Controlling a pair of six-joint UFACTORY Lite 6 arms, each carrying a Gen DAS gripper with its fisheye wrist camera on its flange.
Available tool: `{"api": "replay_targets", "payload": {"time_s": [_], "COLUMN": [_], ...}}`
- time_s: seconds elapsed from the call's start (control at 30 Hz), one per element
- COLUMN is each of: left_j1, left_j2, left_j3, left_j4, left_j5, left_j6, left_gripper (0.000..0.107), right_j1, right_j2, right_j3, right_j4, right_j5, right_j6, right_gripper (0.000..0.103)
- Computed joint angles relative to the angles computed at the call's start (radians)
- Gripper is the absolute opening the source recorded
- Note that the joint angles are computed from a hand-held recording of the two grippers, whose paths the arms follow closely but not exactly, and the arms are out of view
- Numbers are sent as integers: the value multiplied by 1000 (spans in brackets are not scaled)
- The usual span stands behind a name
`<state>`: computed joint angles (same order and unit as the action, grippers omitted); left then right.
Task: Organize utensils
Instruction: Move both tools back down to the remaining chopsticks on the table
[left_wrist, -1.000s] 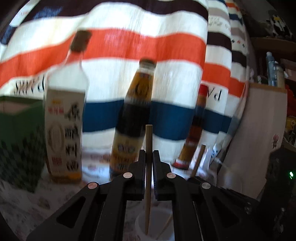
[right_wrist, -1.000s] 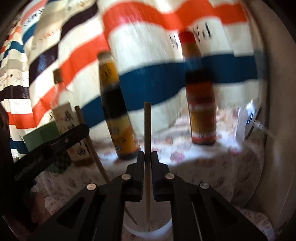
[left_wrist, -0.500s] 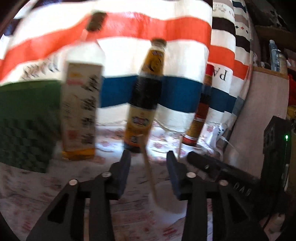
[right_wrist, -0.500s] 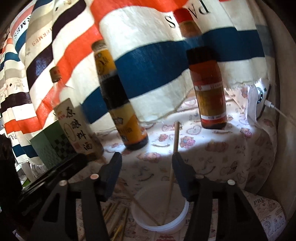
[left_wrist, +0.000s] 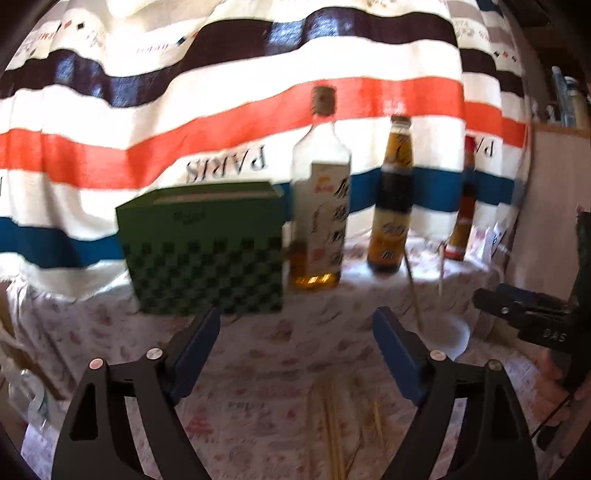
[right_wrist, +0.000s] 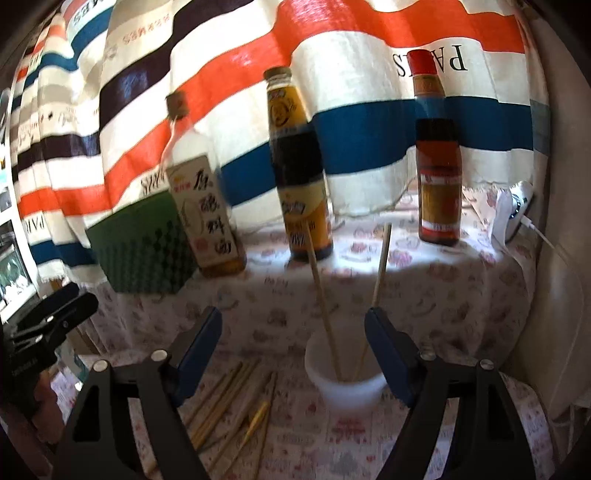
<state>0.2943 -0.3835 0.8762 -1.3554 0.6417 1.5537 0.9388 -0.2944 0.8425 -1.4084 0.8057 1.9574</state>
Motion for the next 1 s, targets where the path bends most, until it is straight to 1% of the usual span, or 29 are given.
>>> {"api": "replay_targets", "payload": {"time_s": [0.03,0.1,0.17,0.2,0.23,0.27,0.33,0.4,0.5,0.57,0.63,0.73,0.87,1.0], "left_j1": [16,51,69,70,63,54,35,14,-23,-36,-65,-93,-113,-113], "left_j2": [2,3,7,17,29,44,77,112,177,227,266,298,322,346], "left_j3": [-12,-53,-104,-129,-144,-160,-189,-217,-217,-209,-199,-193,-188,-173], "left_j4": [4,-24,-73,-101,-118,-140,-196,-278,-350,-376,-399,-419,-425,-407], "left_j5": [15,48,67,66,58,48,23,-14,-67,-78,-124,-166,-202,-210], "left_j6": [1,34,84,112,130,156,227,328,410,433,446,470,479,450], "left_gripper": [86,86,87,87,87,87,87,87,87,87,87,87,87,87], "right_j1": [21,52,66,66,65,53,34,10,-17,-56,-100,-128,-144,-128], "right_j2": [5,7,17,30,41,57,84,142,227,274,335,402,477,519], "right_j3": [-5,-39,-68,-79,-87,-100,-108,-81,-41,-15,18,58,106,127], "right_j4": [11,15,-13,-32,-49,-81,-131,-125,-117,-84,-34,49,147,175], "right_j5": [17,12,-1,-14,-28,-61,-114,-160,-212,-285,-372,-422,-454,-414], "right_j6": [7,55,113,144,169,209,257,229,193,156,109,33,-66,-80], "right_gripper": [78,76,71,66,61,58,49,44,42,38,35,34,34,33]}}
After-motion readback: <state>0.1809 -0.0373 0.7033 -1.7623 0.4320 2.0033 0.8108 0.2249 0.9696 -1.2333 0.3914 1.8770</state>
